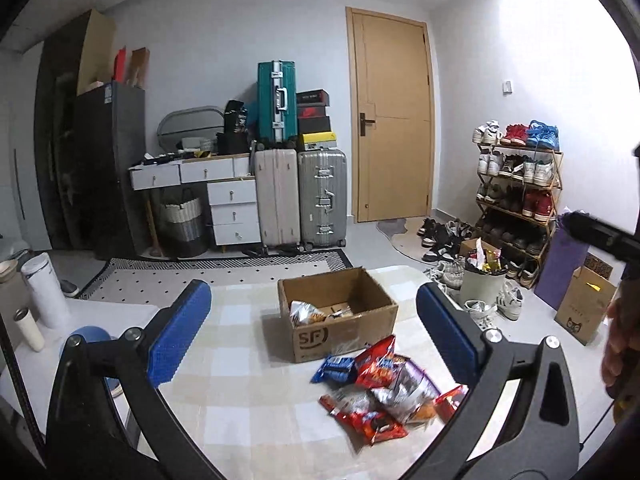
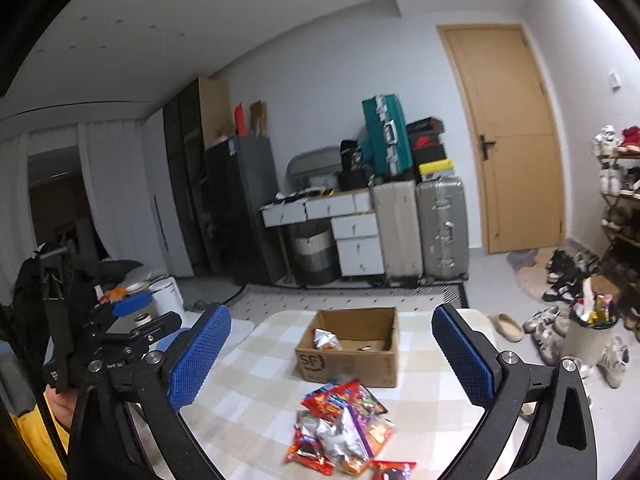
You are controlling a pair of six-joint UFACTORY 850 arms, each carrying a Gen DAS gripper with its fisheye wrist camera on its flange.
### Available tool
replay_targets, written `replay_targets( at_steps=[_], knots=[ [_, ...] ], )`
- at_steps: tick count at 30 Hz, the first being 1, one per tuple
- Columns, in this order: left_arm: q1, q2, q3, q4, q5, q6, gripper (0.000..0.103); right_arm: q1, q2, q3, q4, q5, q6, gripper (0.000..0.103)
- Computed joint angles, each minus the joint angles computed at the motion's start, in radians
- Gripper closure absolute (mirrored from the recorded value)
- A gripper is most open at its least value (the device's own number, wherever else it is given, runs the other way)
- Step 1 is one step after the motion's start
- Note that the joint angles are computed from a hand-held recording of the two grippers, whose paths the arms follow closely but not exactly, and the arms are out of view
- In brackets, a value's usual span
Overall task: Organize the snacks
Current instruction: 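Move both tools back over the remaining snack pile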
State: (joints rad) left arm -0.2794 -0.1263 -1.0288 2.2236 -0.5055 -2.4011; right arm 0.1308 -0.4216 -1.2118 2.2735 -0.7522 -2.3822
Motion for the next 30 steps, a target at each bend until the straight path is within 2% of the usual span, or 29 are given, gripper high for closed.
replay_targets(
  at_steps=[6,11,14,16,20,24,30],
  knots=[
    [0.001,-0.017,0.100,0.078,-0.074,-0.189,0.000,-0.002,0.008,0.131,0.116,-0.042,-0.148,0.000],
    [0.021,-0.102,0.106,0.135,-0.063,-0.317,0.000,0.012,-0.052,0.153,0.223,-0.009,-0.228,0.000],
    [0.031,-0.174,0.077,0.163,-0.051,-0.334,0.000,0.013,-0.093,0.152,0.231,0.001,-0.233,0.000],
    [0.022,-0.210,0.064,0.119,-0.060,-0.281,0.000,0.013,-0.123,0.137,0.217,0.012,-0.212,0.000],
    [0.022,-0.280,0.026,0.129,-0.011,-0.296,0.000,0.011,-0.162,0.108,0.198,0.024,-0.191,0.000],
    [0.023,-0.357,-0.029,0.088,0.023,-0.265,0.000,0.026,-0.207,0.047,0.174,0.113,-0.159,0.000],
    [0.039,-0.463,-0.132,0.053,0.152,-0.240,0.000,0.034,-0.284,-0.027,0.088,0.203,-0.047,0.000]
  ],
)
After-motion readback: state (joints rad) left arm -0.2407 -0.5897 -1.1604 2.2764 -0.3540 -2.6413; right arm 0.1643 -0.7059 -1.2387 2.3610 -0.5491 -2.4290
